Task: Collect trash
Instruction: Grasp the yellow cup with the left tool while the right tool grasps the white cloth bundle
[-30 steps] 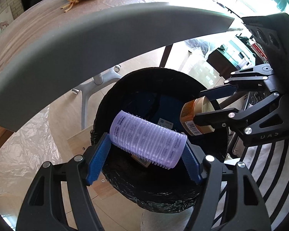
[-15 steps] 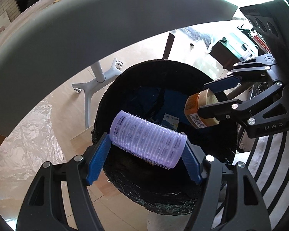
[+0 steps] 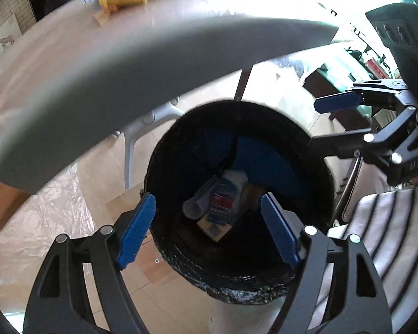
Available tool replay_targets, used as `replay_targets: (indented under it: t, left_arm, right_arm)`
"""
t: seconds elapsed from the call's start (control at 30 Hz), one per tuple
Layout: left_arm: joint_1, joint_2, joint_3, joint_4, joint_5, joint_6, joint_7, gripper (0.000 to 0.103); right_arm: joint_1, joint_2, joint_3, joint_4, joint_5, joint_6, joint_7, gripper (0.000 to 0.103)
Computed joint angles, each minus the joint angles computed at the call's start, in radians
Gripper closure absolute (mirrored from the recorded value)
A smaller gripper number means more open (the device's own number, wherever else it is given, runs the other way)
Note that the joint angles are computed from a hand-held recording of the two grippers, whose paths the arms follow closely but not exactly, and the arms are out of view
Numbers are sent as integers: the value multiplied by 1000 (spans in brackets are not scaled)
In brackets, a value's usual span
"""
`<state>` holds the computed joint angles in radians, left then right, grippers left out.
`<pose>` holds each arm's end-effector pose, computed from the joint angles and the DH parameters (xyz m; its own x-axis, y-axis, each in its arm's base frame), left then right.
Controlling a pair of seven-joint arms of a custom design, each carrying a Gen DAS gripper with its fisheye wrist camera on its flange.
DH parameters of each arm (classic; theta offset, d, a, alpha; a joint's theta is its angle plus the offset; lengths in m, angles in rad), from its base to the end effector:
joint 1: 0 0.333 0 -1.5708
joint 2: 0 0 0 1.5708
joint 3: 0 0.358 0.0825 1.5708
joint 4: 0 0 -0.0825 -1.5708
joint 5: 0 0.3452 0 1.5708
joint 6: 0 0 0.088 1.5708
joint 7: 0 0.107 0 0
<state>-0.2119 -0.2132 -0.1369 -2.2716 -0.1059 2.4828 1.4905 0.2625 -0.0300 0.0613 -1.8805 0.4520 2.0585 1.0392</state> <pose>0.4432 -0.1658 0.5492 -0.2194 -0.9708 0.0971 -0.9010 0.1635 -0.4019 0.5006 0.1930 0.5959 0.6453 -0.7114 -0.2785 -0.7578 -0.5499 -0.3513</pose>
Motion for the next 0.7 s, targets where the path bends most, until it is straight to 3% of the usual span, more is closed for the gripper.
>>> replay_targets:
  t: [0.1, 0.17, 0.27, 0.37, 0.53, 0.7]
  left_arm:
    - [-8, -48, 14, 7, -29, 19, 26, 20]
    - [-12, -79, 19, 10, -32, 59, 30, 11]
    - [-3, -107, 21, 28, -1, 136, 12, 2]
    - [61, -88, -9, 71, 125, 190, -87, 2]
    - [136, 11, -41, 167, 331, 173, -242, 2]
    - [123, 102, -10, 240, 329, 166, -227, 2]
  right_arm:
    - [-12, -26, -14, 29, 39, -5, -16, 23]
    - [-18, -45, -21, 45, 70, 16, -35, 18]
    - [-24, -55, -22, 74, 81, 105, -38, 10]
    - [-25, -28, -17, 112, 69, 199, -3, 4]
    - [-13, 104, -5, 257, -54, 294, 121, 4]
    - [8, 264, -6, 462, -167, 242, 211, 4]
